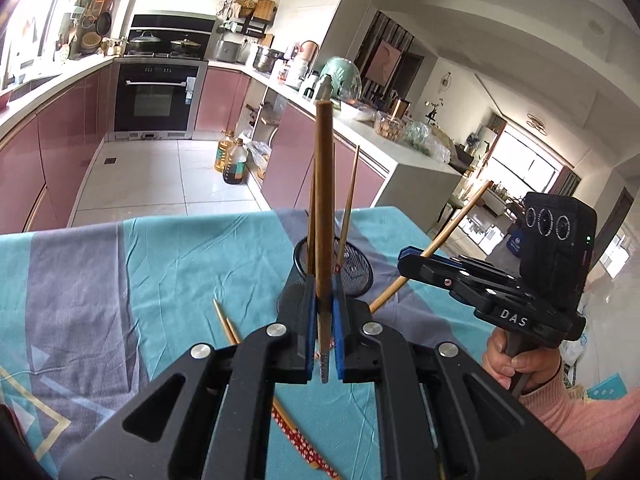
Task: Organize utensils
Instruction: 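Lift both held chopsticks upright and carry them over the mesh cup, then lower the chopsticks into the cup and open both tools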
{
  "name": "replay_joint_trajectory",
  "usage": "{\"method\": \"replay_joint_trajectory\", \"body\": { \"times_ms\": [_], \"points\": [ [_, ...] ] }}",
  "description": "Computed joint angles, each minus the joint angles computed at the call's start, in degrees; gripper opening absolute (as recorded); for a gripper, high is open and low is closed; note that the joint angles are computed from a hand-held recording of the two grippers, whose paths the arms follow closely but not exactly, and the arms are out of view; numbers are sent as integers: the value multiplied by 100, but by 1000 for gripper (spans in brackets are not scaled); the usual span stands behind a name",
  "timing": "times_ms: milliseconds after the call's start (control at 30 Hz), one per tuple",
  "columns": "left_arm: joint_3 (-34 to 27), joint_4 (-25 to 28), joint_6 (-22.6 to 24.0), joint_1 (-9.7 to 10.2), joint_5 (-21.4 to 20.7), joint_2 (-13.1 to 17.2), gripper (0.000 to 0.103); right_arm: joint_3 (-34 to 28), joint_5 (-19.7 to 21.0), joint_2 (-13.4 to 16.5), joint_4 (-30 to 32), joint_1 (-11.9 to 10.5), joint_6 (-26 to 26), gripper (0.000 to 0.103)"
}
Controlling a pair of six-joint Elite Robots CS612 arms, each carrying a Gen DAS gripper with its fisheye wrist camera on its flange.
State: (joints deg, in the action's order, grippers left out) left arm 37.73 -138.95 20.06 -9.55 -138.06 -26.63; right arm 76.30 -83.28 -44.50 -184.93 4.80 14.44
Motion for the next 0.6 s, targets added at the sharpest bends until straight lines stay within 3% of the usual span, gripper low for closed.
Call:
{"method": "replay_joint_trajectory", "body": {
  "times_ms": [600],
  "points": [
    [-642, -504, -384, -160, -168, 153, 7, -261, -432, -76, -351, -31, -414, 6]
  ]
}}
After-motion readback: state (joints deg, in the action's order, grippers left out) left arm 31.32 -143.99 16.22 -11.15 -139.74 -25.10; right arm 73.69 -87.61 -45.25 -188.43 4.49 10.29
